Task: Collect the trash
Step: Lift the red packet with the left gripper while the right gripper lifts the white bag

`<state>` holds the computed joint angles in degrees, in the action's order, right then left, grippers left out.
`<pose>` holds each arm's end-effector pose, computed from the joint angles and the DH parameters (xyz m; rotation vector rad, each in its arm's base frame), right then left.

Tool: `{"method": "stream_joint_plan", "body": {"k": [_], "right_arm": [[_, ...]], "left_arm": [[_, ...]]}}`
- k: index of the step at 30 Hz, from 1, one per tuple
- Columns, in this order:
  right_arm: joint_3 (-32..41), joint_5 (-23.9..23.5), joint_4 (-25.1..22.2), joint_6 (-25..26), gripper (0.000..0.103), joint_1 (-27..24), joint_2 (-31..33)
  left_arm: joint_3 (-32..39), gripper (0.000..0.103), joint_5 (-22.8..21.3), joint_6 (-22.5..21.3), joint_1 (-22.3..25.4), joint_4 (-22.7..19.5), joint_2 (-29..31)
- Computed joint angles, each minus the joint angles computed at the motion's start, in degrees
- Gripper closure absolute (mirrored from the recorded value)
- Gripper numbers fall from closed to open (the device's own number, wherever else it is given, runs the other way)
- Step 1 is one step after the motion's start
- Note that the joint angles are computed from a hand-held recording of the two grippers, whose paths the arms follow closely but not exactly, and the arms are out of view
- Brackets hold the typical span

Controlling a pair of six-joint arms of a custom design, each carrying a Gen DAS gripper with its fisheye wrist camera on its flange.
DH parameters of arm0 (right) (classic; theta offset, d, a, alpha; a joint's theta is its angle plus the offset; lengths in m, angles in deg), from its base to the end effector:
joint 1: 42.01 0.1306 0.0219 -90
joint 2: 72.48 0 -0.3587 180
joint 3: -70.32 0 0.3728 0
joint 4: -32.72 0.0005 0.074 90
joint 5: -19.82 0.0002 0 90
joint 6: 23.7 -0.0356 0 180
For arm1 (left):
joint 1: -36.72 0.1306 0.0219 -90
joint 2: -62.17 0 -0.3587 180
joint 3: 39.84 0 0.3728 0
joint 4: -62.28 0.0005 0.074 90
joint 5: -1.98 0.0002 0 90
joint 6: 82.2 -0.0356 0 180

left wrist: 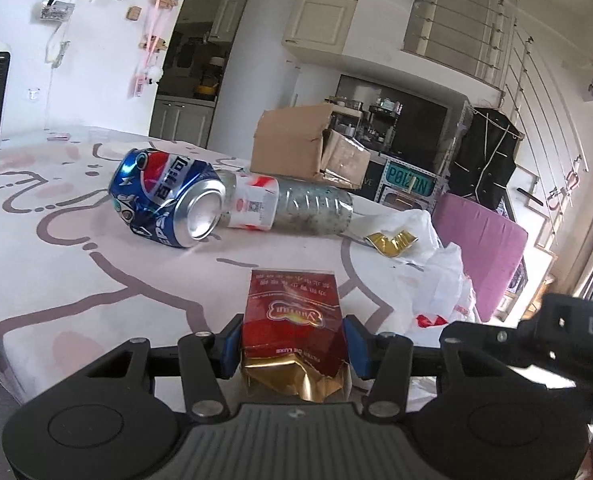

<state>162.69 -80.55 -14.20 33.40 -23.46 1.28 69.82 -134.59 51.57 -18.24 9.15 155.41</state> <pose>0.3496 0.1236 0.5421 0.1520 2.1347 0.7286 0.2955 -0.3773 0.5351 -0.2295 1.9864 -0.1964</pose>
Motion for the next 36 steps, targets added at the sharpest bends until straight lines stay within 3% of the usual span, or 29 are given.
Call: {"method": "stream_joint_plan", "body": {"k": [7,10,11,13,23,36], "right_arm": [[-3.29,8.93,5.14,-4.81,0.031,5.11,-1.06],[-3.78,13.59,6.49,-4.76,0.046,6.85,-0.6],[-3.89,14.46,6.61,-4.14,0.06,7.22,-0.45],[-4.69,15.02,7.25,-3.41,0.062,7.59,-0.79],[-3.47,12.86,4.19,1.67,0.063,5.89,-2.45],[-0.46,9.15,-2.48,9.34,0.063,-2.91,-5.97]], "left_arm": [[1.52,0.05,-1.36,0.77,-0.65,-3.23,1.1],[2.48,0.05,-1.26,1.63,-0.68,-5.23,1.78],[2.65,0.049,-1.15,1.95,-0.67,-5.69,1.92],[2.42,0.049,-1.03,2.26,-0.71,-5.72,1.74],[2.97,0.051,-0.56,1.16,-1.06,-5.17,0.97],[15.24,0.051,-0.24,-3.71,-2.15,-10.5,6.32]]}}
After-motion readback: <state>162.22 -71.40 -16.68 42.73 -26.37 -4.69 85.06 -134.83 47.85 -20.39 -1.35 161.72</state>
